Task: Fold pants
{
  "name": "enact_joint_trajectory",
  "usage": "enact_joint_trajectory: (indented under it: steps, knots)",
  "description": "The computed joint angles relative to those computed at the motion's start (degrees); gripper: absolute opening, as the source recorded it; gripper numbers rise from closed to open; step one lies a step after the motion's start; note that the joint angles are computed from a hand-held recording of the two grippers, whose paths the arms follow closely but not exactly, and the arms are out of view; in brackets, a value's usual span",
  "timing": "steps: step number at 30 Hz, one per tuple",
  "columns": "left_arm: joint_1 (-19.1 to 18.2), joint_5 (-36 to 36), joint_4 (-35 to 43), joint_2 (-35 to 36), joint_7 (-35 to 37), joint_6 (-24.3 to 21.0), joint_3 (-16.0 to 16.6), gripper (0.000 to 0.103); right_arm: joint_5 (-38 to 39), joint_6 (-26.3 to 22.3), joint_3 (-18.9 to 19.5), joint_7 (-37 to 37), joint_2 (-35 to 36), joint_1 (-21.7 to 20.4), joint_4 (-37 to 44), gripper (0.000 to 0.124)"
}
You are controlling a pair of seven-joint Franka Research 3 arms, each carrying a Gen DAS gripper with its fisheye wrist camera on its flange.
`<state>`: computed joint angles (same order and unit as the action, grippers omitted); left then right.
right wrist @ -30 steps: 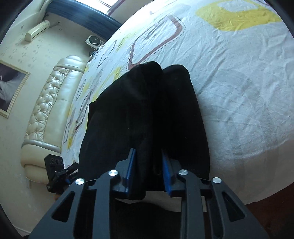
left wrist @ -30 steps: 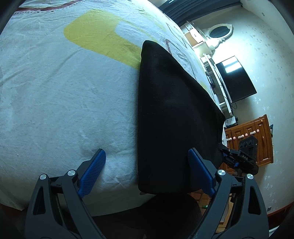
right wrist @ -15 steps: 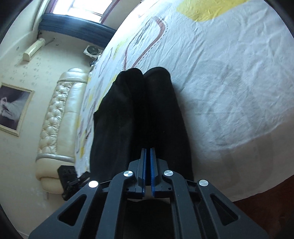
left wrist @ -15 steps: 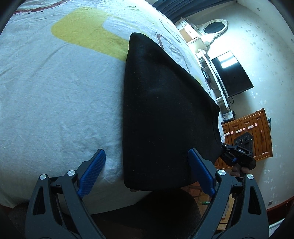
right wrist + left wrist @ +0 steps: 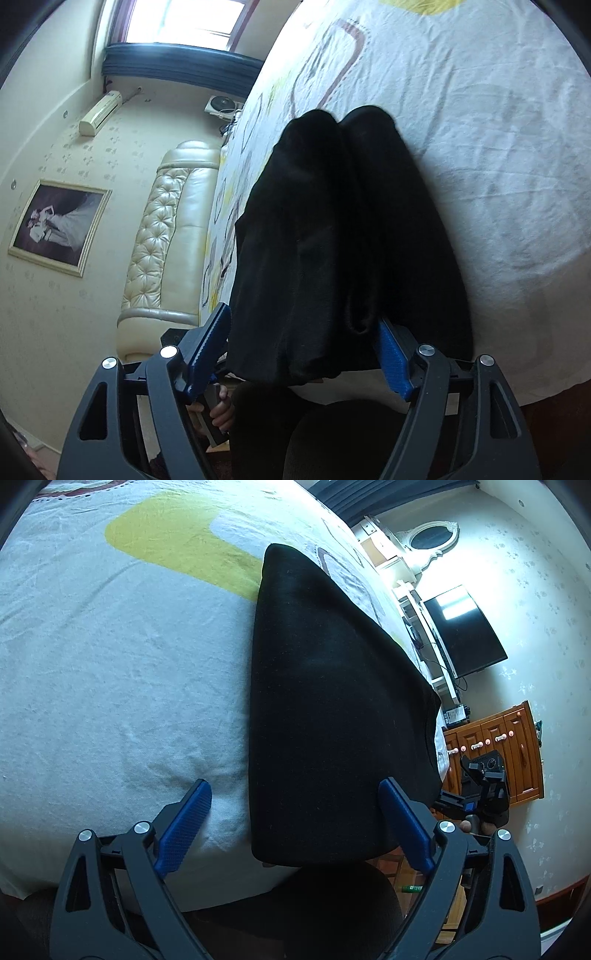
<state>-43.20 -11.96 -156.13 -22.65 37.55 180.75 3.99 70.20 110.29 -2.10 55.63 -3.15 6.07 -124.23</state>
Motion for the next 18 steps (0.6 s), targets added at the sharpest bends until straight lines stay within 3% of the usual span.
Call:
enact_joint_trajectory:
  steps: [3, 5, 9, 11, 14, 18]
  knots:
    - [0.45, 0.22, -0.16, -0.04, -0.49, 0.23, -0.53, 0.092, -4.76, 3.14, 1.83, 0.76, -0.37, 1.76, 1.03, 0.020]
    - [0.98, 0.68, -0.06, -0.21, -0.70, -0.15, -1.02, 0.092, -6.23, 6.79, 2.24, 1.69, -1.65, 2.54, 0.58, 0.018]
    - [6.51, 3.24, 0.29, -0.71, -3.14, -0.84, -6.56, 0.092, -8.65, 11.22, 1.26, 1.77, -4.09, 2.75, 0.44, 0.016]
    - [6.24, 3.78, 0.41, -0.50, -3.53, -0.18, -6.29, 0.092, -11.06, 12.58, 0.80, 2.77, -4.75, 2.48, 0.43, 0.016]
    - [2.45, 3.14, 0.80, 0.43, -2.24, -0.35, -2.49, 0.092, -16.12, 13.73, 0.37, 5.51, -3.61, 1.87, -0.27, 0.016]
    - [2.42, 2.94, 0.76, 1.47, -1.86, 0.56, -2.47, 0.092, -14.31, 13.93, 0.01, 3.71, -2.21, 1.70, -1.49, 0.016]
